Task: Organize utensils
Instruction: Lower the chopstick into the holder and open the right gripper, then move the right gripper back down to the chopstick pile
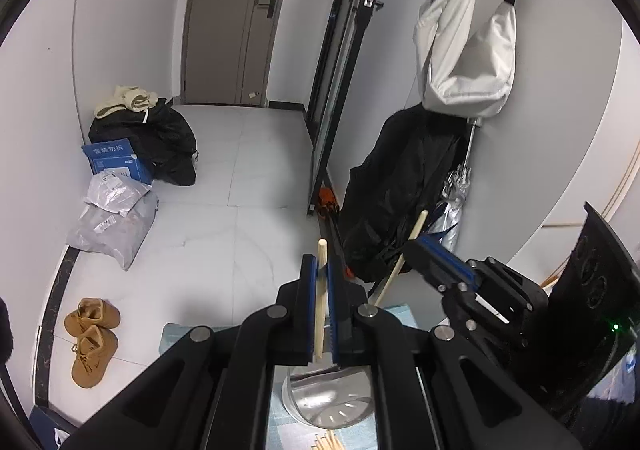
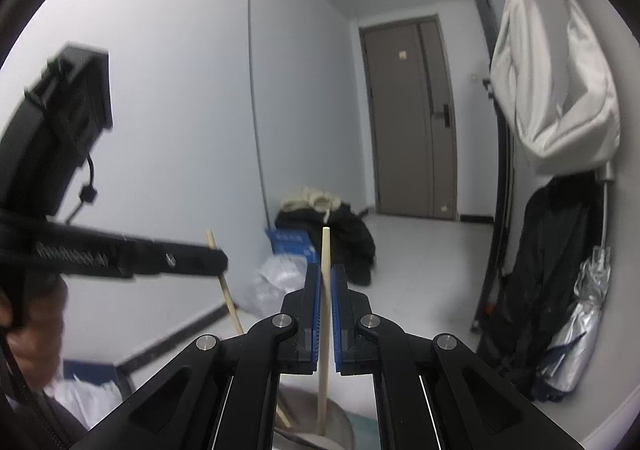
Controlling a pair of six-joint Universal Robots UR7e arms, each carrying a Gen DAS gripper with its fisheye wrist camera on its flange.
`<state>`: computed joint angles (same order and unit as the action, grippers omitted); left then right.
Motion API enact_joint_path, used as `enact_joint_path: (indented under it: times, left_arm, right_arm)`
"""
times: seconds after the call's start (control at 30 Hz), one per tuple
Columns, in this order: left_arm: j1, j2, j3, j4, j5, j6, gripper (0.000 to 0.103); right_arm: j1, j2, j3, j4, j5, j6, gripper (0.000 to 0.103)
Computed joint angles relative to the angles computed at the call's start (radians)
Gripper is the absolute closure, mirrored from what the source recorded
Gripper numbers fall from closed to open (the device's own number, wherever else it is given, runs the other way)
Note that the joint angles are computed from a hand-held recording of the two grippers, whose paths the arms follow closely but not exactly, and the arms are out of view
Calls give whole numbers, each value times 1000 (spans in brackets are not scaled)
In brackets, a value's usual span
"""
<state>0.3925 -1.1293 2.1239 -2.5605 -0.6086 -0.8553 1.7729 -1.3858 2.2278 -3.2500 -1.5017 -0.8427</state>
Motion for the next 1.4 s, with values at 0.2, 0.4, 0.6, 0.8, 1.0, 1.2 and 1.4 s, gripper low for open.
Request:
enact_joint_path:
  times: [0.2, 0.4, 0.6, 0.8, 1.0, 1.2, 1.4]
  left_arm:
    - [46, 9, 5, -38, -89, 22, 102]
    - [63, -20, 0, 76, -119, -117, 85]
    - [-12, -47, 30, 214, -1, -299, 48]
    - [-68, -75, 35, 373, 20, -478, 38]
    - [-136, -66, 37, 527, 68, -642, 27]
    - [-185, -46, 46, 607, 66, -746, 22]
    - [-231, -38, 86, 612, 34, -803, 22]
  right_arm:
    - [-19, 4, 2, 117, -12, -87, 99]
    - [-40, -36, 37, 133, -13, -90, 94]
    - [-59, -115, 73, 133, -13, -6, 66]
    - [-29, -201, 137, 66, -66, 73, 37]
    - [13, -291, 207, 19, -146, 125, 24]
    - [33, -347, 261, 4, -207, 171, 13]
    - [67, -370, 312, -57, -326, 203, 8]
